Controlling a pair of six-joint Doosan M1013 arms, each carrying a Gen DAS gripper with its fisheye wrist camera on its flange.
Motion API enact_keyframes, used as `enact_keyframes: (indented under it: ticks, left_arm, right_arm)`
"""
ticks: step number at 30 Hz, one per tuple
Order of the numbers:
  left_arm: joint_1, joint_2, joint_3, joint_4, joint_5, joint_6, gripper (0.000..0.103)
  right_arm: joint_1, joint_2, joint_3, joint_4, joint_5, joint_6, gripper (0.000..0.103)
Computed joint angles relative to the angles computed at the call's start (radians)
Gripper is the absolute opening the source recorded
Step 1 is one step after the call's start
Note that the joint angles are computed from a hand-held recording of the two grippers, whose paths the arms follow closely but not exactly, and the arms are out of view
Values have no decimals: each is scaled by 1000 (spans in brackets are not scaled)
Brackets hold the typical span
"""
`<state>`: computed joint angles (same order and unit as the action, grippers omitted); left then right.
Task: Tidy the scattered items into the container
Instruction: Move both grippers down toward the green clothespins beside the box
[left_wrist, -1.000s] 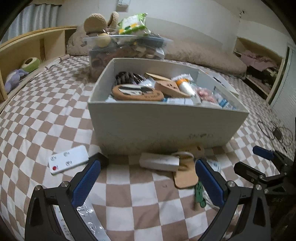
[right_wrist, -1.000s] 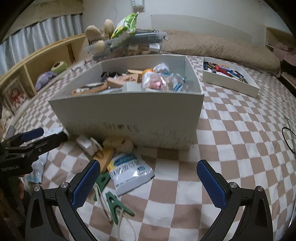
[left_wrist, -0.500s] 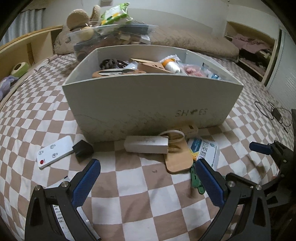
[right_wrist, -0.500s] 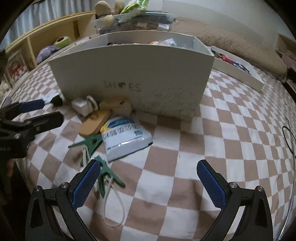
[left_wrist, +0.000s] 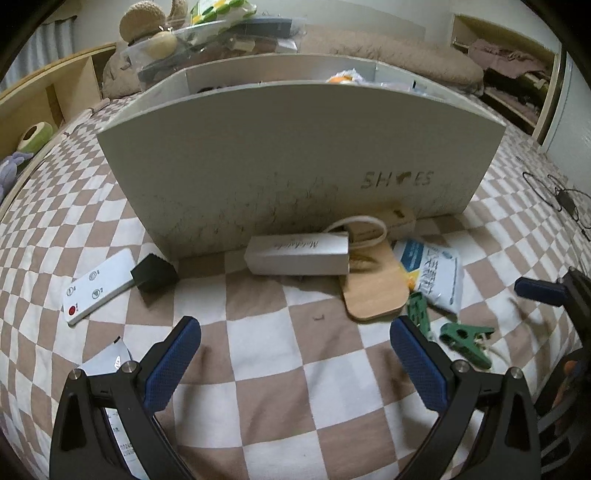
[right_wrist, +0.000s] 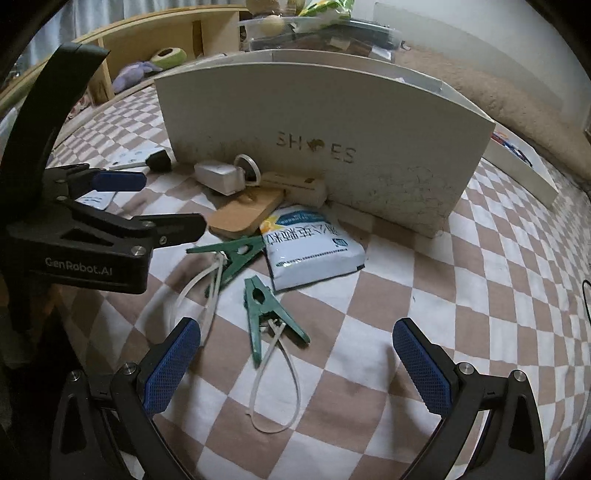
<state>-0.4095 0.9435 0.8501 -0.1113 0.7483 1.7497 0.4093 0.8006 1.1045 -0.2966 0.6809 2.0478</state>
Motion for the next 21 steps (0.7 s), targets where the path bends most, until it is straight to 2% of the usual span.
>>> enact_keyframes:
  ticks: [4,8,12,15,18,21]
  left_arm:
    - [-6,17,-23,75,37,-48,103]
    - [-5,28,-40,90,62,-70,103]
    - [-2,15,-20,68,36,-51,103]
    - [5,1,-2,13,6,-20,103]
    - [9,-21,34,-53,-56,30,103]
    - [10,-27,44,-120,-67,99,103]
  right_arm:
    - [-8,-5,11,8,-11,32,103]
    - [-9,15,-18,11,44,28,103]
    - [-9,29,-37,-1,66,38,103]
    - [-13,33,-42,-14,74,76,103]
    - [-18,33,-39,-28,73,119,103]
    - [-21,35,-40,-45,79,150,103]
